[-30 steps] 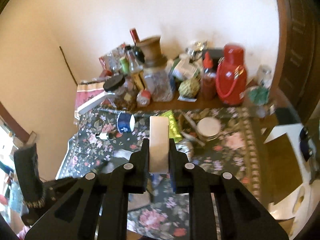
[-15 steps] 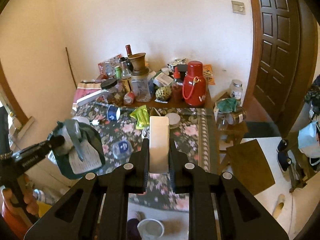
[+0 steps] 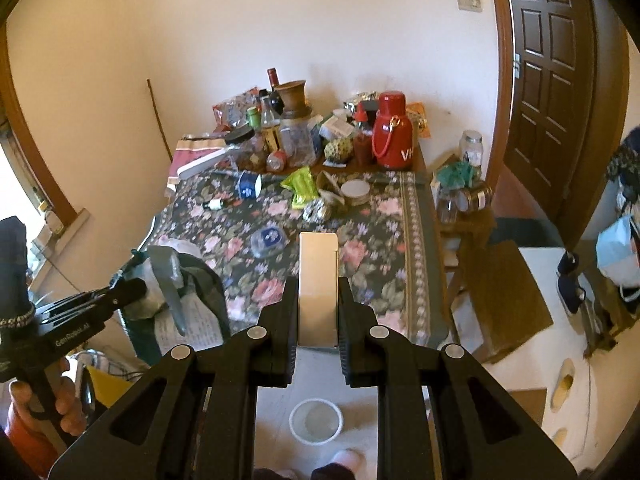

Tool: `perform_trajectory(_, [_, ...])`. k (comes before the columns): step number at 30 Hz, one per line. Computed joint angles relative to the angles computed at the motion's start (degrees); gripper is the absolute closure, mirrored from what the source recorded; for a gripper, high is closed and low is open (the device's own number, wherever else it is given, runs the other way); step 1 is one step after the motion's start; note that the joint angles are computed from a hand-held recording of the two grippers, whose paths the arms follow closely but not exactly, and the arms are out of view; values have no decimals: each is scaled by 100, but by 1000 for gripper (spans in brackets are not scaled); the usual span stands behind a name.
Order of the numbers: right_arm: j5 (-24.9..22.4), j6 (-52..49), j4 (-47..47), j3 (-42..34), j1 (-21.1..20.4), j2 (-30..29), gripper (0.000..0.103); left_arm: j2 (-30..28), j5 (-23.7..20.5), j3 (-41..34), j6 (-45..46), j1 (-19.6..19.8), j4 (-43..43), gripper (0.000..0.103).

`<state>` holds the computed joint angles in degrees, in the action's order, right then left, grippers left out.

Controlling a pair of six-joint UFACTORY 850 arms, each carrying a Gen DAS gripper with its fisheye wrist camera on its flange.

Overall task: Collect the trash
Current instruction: 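Carry the green bag with the left gripper while the right gripper carries the white box to the bucket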

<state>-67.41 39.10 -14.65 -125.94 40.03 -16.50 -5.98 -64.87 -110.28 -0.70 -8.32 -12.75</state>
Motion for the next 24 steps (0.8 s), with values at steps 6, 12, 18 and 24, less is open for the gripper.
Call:
perform_trajectory(6, [-320,688,-358,282,549,123,88,510,-209,756,767,340,-532,92])
perform_trajectory(12, [-667,1459,-538,674,1111,228,88,1015,-507,1605,1495,630,-774,92])
perform_trajectory(18, [-723,2099,-386,1302,1418,425,88,1356,-700,2431,1843,716,-707,92])
perform_trajectory(24, [-573,2259,-52,2067,1493,634,88,1527,-639,3313,1831,598,-528,92])
